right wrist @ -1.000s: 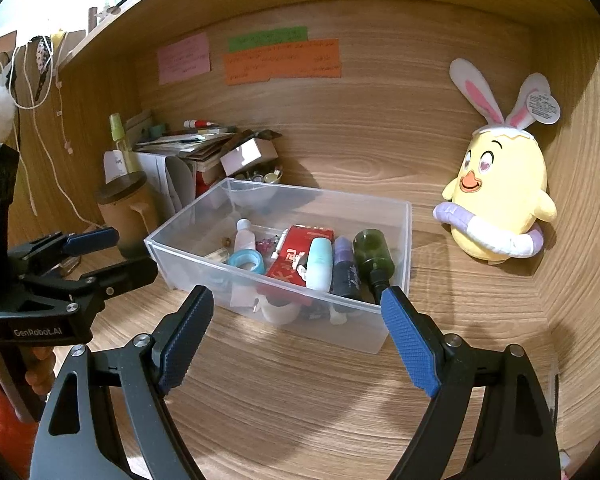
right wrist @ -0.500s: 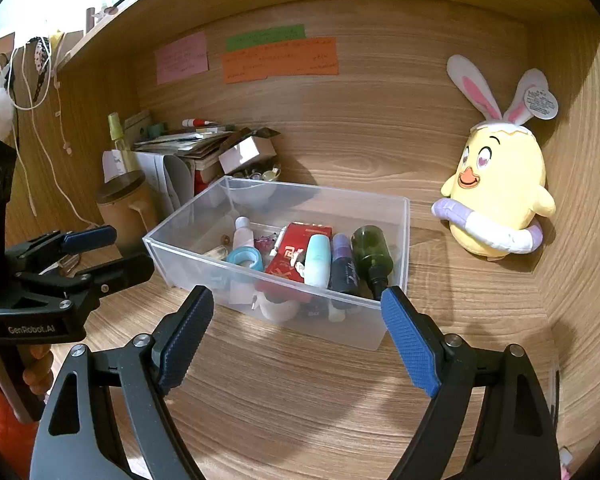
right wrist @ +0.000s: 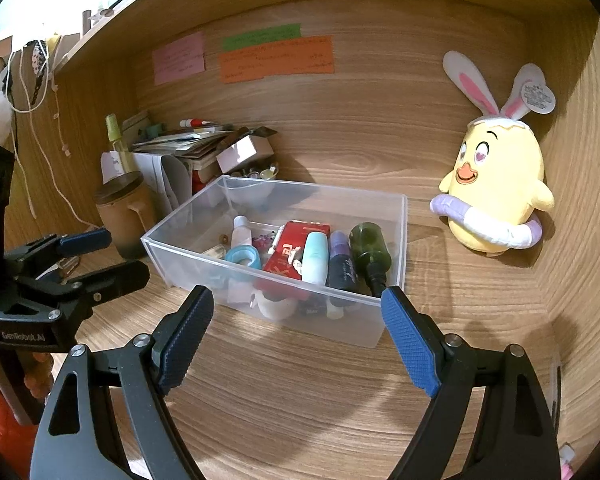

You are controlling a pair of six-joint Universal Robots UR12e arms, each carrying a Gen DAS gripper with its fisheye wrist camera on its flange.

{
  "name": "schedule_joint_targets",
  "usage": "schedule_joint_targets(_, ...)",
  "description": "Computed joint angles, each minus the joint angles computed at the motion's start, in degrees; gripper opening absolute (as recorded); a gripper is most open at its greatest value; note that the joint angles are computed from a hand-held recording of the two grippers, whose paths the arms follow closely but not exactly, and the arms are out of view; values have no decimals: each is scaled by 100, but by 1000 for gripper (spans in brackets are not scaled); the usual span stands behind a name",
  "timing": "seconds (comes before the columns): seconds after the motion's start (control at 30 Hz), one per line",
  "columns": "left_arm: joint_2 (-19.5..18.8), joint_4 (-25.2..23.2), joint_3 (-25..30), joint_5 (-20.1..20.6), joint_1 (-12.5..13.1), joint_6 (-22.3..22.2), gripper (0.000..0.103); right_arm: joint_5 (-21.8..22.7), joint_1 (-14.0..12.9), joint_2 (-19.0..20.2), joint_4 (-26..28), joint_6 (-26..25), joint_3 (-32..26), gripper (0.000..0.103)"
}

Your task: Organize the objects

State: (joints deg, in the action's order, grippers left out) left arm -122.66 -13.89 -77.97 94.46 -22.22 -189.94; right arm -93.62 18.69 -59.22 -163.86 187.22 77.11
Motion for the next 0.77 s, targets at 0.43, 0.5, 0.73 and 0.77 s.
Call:
schedule_joint_targets(0.43,-15,-80,17,-101,14,-25,99,24,-4,4,22,18,-6,84)
schedule_joint_targets(0.5,-18,-51,12,-114,17,-43,99,30,-5,9,52,25,-14,84)
schedule_joint_targets(0.73,-11,-81,3,-152,21,-60,99,17,-6,39,140,55,-35,84)
schedule_joint_targets(0.77,-8,-135,8,-194,33,-84,100,2,-5,42,148,63,-34,84)
